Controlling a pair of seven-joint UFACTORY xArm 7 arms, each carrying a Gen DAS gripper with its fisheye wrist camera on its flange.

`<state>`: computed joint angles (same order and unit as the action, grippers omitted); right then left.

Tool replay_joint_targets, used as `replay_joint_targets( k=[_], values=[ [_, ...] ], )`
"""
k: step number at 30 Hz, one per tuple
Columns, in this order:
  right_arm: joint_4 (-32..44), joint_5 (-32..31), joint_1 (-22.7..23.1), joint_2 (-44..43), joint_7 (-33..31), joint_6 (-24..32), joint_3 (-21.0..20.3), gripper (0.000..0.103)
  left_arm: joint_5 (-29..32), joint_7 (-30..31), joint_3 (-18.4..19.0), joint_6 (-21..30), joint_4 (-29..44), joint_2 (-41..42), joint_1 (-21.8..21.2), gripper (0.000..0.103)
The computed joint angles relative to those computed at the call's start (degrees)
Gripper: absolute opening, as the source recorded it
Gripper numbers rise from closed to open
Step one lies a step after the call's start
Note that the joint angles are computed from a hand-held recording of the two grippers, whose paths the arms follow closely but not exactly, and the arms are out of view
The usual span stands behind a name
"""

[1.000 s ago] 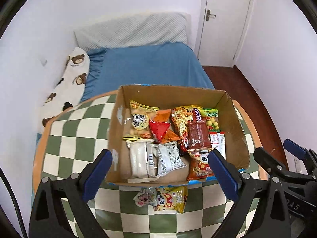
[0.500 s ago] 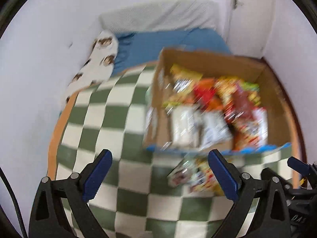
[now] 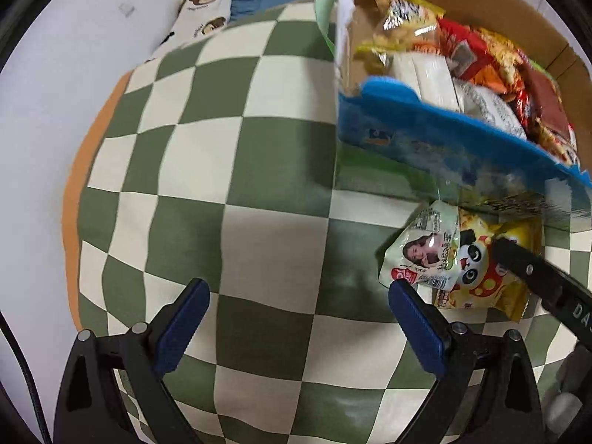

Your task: Organize snacks

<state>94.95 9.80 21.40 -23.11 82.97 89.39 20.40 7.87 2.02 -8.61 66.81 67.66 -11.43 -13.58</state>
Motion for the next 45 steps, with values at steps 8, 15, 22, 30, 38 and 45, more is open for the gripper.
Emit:
replay_joint_targets(
  k=[8,15,22,30,38,45],
  values=[
    [2.2,-0.9,-0.1,-0.6,3.1,3.5,1.4,0.034,-2.8,2.3,-0.9,0.7,1.4,1.7,-2.0,0.099],
    [5.7,2.5,-0.7,-4.2,11.0,13.9,3.5,0.035,-3.4,4.2,-2.6,1.3,2.2,4.2,-5.1,0.099],
    [25.1,1.6,0.7,6.9,12.6,35.4,8.9,0.073,-5.9,3.8,-2.6,0.5,1.3,5.7,-6.8,0.053],
    [7.4,15.1,6.2,0.7,5.1,36.6,1.4,0.08,-8.2,6.3,-1.6,1.6,-4.8,-0.3,-6.4,0.053],
    [-0.7,16.3,5.8,-1.5,-2.2,33.3,-0.3,0.103,-11.1,6.6,-0.6,4.0,-10.9,-5.5,-5.2,0.053],
    [-1.3,17.3,4.8,-2.6,-3.8,33.7,-0.8,0.103,-13.0,7.2,-0.1,4.8,-14.1,-8.6,-4.7,0.053]
  ],
)
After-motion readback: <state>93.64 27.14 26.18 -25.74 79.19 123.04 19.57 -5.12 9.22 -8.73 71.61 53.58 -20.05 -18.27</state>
